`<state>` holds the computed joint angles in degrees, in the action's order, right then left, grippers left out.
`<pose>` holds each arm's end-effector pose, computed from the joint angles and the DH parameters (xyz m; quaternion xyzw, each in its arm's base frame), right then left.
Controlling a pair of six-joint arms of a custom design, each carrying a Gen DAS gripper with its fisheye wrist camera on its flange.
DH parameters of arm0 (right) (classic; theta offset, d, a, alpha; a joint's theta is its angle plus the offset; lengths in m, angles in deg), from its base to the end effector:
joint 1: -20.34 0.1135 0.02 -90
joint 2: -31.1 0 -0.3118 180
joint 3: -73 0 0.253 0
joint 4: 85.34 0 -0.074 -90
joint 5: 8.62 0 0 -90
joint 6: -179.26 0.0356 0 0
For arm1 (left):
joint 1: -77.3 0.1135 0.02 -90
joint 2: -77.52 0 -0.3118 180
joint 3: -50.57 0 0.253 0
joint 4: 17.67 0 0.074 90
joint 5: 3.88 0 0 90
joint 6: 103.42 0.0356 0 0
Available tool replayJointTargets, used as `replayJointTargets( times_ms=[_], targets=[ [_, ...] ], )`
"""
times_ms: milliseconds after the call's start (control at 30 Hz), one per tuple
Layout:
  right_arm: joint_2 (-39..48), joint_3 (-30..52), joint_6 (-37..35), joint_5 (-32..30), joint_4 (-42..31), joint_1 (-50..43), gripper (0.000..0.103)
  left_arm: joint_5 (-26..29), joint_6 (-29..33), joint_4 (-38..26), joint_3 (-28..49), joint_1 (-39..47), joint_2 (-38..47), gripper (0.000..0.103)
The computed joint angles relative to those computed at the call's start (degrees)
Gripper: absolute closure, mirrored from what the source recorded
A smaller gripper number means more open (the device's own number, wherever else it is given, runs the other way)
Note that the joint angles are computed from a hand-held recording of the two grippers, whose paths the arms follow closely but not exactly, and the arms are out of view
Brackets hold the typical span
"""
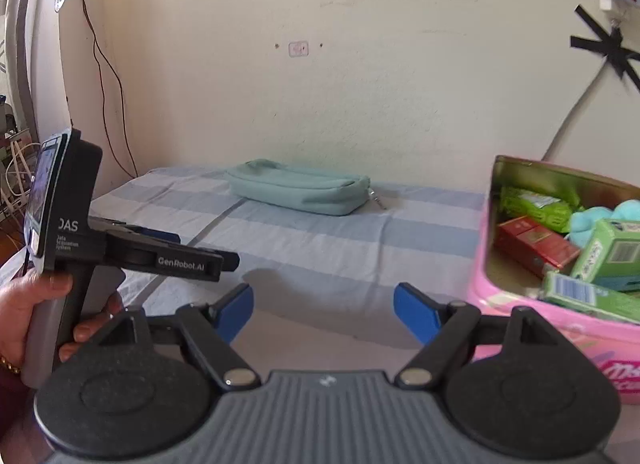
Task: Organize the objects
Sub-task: 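Reach and grasp the teal zippered pouch with the right tool, then carry the teal pouch into the pink tin and release it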
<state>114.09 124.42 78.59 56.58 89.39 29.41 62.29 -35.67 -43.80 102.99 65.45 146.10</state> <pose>0.2767 0.0593 0.2268 -0.2444 0.8441 0.1859 0.4396 0.2261 -0.0327 0.2616 -0.1643 0.8836 0.0645 0.4337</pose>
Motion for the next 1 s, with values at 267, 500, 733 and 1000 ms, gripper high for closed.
replayJointTargets(
  times_ms=[267,500,733,1000],
  targets=[
    [18.1,17.5,16.5,3.8,-2.1,8.0,0.016,2.7,-2.8,1.9,-1.8,8.3,-1.9,0.016],
    [36.0,39.1,37.3,7.4,-5.6,8.1,0.015,5.0,-3.6,2.6,-1.8,12.3,-1.5,0.012],
    [44.0,50.0,43.7,5.1,-8.4,8.8,0.026,7.8,-3.7,3.6,-1.6,14.9,-1.0,0.01],
    [38.7,41.2,32.6,8.1,-6.4,10.0,0.067,3.5,-7.2,4.6,-2.3,19.0,-2.7,0.01]
  ],
)
